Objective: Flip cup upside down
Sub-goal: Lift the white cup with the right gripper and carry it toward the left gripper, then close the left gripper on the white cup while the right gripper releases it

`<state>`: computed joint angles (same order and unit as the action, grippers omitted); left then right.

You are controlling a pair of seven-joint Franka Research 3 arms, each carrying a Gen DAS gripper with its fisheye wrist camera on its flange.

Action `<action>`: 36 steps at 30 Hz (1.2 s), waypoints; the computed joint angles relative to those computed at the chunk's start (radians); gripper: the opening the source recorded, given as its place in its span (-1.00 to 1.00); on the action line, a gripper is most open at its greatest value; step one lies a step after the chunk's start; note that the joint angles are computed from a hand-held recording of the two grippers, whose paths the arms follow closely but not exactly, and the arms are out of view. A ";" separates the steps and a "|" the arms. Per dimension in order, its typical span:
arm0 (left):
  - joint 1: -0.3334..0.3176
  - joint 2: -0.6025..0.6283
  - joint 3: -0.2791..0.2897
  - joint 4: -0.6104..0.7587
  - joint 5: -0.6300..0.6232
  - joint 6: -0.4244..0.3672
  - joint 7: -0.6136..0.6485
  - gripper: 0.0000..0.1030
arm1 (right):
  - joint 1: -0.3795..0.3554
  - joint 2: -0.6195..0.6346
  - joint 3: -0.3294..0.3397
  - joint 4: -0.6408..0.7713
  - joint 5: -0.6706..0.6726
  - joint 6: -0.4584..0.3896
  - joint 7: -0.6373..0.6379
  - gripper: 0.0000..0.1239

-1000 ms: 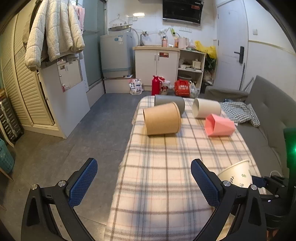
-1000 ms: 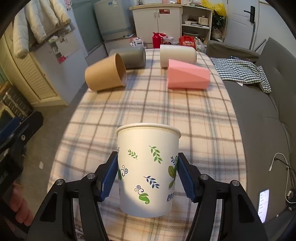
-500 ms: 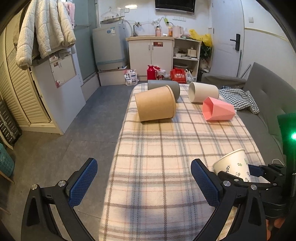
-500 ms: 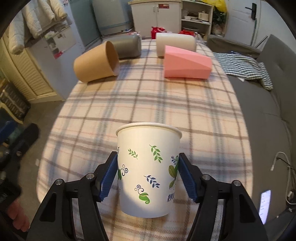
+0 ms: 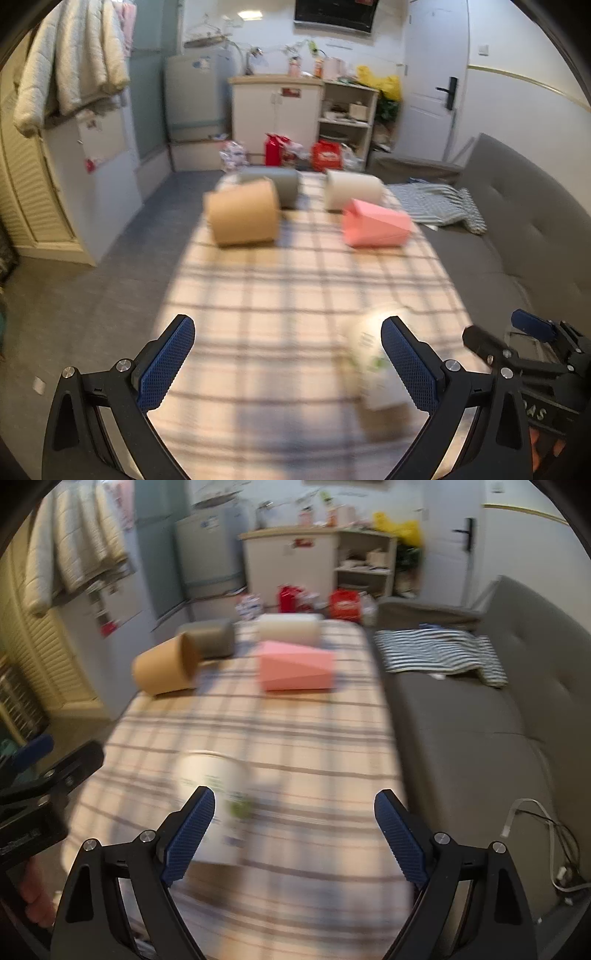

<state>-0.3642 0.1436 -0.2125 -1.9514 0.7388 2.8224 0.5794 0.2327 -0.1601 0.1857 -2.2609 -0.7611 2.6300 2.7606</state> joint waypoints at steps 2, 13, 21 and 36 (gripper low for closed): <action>0.002 0.019 -0.033 0.008 -0.094 0.002 0.070 1.00 | -0.020 -0.058 -0.005 -0.064 -0.018 -0.001 0.058 0.43; -0.068 0.158 -0.077 0.116 -0.326 -0.095 0.304 0.97 | -0.146 -0.170 0.037 -0.211 0.028 0.062 0.103 0.43; -0.078 0.174 -0.070 0.129 -0.355 -0.142 0.384 0.21 | -0.162 -0.122 0.047 -0.200 0.064 0.109 0.057 0.43; -0.077 0.161 -0.039 0.189 -0.315 -0.162 0.418 0.19 | -0.129 -0.071 0.028 -0.171 0.086 0.127 0.025 0.43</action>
<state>-0.4413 0.3050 -0.2515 -1.7619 0.4242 2.6608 0.9976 0.1034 -0.2307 0.2138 -2.4315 -0.6755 2.7566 2.7857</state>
